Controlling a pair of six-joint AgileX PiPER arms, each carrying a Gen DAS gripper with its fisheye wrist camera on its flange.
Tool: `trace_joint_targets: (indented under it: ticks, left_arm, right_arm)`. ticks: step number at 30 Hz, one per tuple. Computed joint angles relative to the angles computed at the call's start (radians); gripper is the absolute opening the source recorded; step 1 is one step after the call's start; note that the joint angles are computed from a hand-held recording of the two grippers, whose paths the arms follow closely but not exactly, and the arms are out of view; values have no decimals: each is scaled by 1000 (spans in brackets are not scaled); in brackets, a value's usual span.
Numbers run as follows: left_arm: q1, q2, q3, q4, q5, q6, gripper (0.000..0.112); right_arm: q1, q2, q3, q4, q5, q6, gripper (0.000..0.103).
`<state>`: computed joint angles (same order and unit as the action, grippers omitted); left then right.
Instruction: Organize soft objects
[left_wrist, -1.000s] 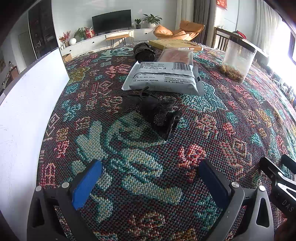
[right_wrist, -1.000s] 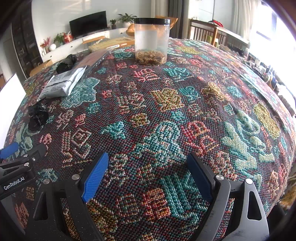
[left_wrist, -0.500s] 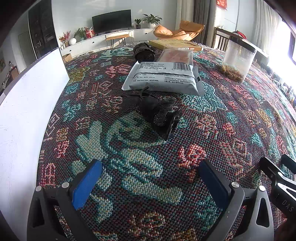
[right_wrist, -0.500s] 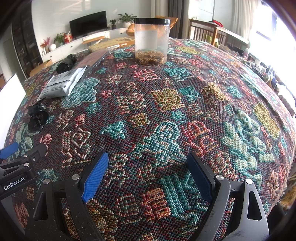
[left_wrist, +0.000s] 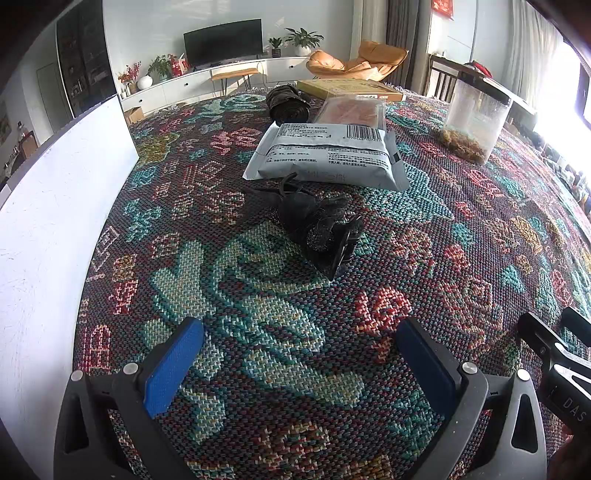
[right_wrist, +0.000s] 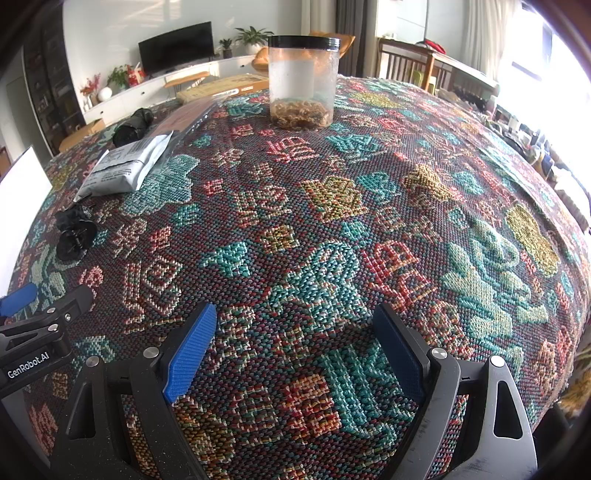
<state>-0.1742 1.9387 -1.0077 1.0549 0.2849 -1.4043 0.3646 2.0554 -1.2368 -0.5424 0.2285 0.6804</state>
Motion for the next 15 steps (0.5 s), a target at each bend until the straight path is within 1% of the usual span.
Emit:
trace_joint_targets:
  ticks: [15]
  left_arm:
    - [-1, 2, -2, 0, 0, -1, 103]
  right_arm:
    - [0, 0, 0, 0, 0, 0, 89]
